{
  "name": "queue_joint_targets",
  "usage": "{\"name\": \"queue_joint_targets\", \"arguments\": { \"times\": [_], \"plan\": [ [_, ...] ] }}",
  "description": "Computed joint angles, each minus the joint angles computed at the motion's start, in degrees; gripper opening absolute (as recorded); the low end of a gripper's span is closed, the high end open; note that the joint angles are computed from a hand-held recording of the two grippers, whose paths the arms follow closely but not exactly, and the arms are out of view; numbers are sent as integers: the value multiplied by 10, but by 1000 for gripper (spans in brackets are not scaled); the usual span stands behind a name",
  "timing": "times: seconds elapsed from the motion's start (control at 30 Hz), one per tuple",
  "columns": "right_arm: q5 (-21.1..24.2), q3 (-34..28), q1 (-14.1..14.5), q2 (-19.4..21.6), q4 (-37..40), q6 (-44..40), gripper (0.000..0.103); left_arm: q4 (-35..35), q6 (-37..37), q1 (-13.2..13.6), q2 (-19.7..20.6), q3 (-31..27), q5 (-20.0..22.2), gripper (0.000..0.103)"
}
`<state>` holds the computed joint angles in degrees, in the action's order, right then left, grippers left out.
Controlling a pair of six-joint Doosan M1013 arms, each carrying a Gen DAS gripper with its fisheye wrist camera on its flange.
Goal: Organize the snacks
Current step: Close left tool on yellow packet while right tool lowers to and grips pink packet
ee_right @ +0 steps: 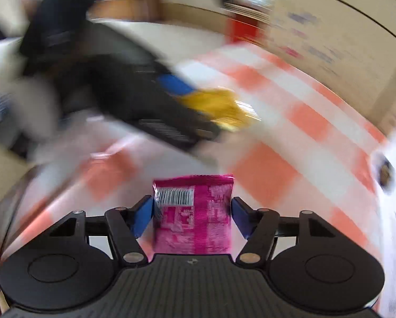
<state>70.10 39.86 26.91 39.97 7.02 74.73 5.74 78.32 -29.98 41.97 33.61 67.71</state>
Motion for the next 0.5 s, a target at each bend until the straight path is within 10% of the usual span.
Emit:
{"name": "queue_joint_targets", "arguments": {
  "times": [0.27, 0.5],
  "plan": [
    [-8, 41, -6, -29, -52, 212, 77, 1, -16, -6, -20, 34, -18, 53],
    [-25, 74, 0, -46, -68, 224, 89, -8, -3, -9, -36, 68, -52, 71]
  ]
}}
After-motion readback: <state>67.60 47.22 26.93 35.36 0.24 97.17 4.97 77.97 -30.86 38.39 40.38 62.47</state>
